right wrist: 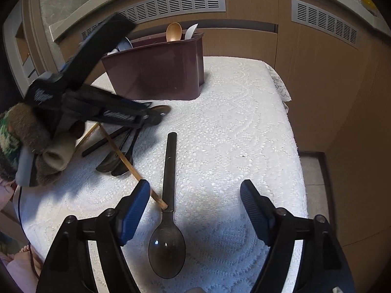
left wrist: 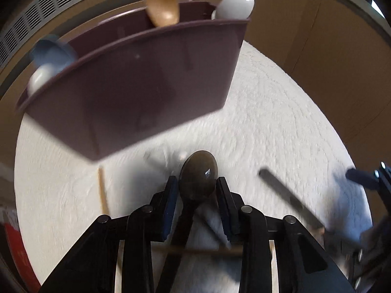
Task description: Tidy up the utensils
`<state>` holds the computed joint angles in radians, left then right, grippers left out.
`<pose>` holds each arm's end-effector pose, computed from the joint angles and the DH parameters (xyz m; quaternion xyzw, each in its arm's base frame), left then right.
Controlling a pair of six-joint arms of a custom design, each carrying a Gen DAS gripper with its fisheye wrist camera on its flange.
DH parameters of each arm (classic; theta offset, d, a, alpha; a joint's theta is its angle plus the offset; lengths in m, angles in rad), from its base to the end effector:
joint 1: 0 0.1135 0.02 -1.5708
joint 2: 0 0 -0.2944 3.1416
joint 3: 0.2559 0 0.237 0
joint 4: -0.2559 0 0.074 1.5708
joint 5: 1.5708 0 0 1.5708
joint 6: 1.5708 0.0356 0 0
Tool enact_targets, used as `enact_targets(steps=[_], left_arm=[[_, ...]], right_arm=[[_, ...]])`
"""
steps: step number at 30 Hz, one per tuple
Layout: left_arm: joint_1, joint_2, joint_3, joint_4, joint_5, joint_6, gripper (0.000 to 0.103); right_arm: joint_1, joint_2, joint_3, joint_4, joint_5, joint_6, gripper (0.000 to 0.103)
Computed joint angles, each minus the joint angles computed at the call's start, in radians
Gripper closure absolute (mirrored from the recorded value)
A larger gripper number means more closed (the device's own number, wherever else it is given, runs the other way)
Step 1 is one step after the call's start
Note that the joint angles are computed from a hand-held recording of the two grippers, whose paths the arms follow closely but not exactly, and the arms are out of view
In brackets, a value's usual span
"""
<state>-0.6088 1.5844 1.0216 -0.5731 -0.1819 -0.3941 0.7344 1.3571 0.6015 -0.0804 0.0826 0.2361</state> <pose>0.2464 -0.1639 0.2374 0.0847 0.9689 -0.0255 0.2310 0.1794 0.1580 0.2064 -0.2155 0.9073 0.1333 0.3354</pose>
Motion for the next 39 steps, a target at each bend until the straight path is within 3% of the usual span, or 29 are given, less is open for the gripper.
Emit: enact_targets(steps=[4, 6, 7, 8, 11, 13, 14, 15, 26, 28, 34, 39], left_arm=[[-0.019, -0.150, -0.125, -0.005, -0.021, -0.069, 0.070], [-0.044, -0.200, -0.165, -0.017, -0.074, -0.113, 0.070], [-0.041, -0.218, -0.181, -0.015, -0.069, -0.122, 0.070], [-0.029, -0.242, -0.203, -0.008, -0.047, -0.130, 0.070], [-0.018, -0.293, -0.249, -0.002, -0.017, -0.140, 0.069], [-0.019, -0.316, -0.275, -0.005, -0.011, -0.118, 0.069], [-0.016, -0.314, -0.270, -0.011, -0.008, -0.107, 0.068], [-0.011, -0.309, -0.261, -0.020, -0.001, -0.096, 0.068], [-0.045, -0.118, -0.199, 0.044, -0.036, -0.036, 0.065], [-0.038, -0.114, -0.204, 0.065, -0.042, -0.041, 0.069], [-0.068, -0.269, -0.287, 0.161, -0.136, -0.140, 0.069], [-0.168, -0.410, -0.284, 0.143, -0.271, -0.222, 0.069]], right_arm=[[-0.003, 0.054, 0.052, -0.012, -0.010, -0.017, 0.031], [0.003, 0.109, 0.109, -0.040, -0.024, -0.034, 0.054], [0.003, 0.142, 0.141, -0.057, -0.032, -0.039, 0.060], [0.003, 0.177, 0.174, -0.075, -0.042, -0.038, 0.065], [0.019, 0.267, 0.251, -0.119, -0.048, -0.022, 0.065], [0.057, 0.291, 0.272, -0.129, 0.025, -0.024, 0.075], [0.074, 0.295, 0.281, -0.139, 0.056, -0.029, 0.090], [0.077, 0.297, 0.289, -0.149, 0.045, -0.033, 0.092], [0.077, 0.206, 0.241, -0.138, 0.030, -0.029, 0.092], [0.071, 0.189, 0.233, -0.127, 0.023, -0.023, 0.092], [0.070, 0.107, 0.199, -0.094, 0.016, 0.005, 0.092], [0.073, 0.033, 0.193, -0.092, 0.034, 0.015, 0.092]])
